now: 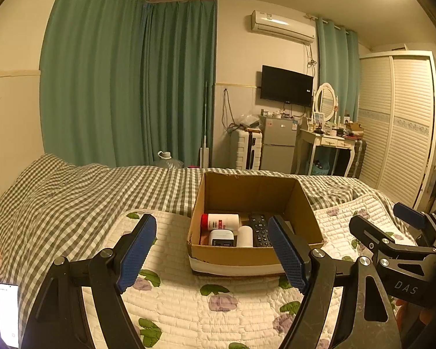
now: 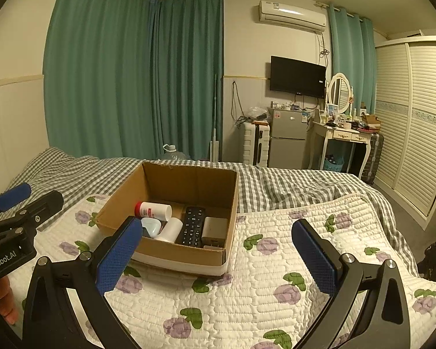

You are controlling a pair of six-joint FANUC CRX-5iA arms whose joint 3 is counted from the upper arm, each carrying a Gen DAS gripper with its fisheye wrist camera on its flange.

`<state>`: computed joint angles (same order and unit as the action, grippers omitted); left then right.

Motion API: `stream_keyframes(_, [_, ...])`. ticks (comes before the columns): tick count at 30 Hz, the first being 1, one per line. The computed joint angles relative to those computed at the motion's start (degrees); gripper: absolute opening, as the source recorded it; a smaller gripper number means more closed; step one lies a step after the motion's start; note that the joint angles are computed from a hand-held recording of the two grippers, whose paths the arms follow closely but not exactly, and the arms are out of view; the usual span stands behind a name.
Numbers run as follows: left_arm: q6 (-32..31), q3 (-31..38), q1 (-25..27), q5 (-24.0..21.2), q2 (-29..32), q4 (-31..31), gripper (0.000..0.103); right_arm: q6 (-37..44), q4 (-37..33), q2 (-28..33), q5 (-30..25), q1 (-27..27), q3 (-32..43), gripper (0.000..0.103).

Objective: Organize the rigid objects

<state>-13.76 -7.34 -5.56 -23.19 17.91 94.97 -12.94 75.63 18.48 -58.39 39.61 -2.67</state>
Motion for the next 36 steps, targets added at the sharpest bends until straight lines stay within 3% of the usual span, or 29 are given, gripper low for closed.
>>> stream_keyframes(36, [-1.0, -0.6, -0.3, 0.4, -0.5, 1.7, 0.082, 0.8, -2.6, 0.9, -0.9, 0.4, 1.3, 0.103])
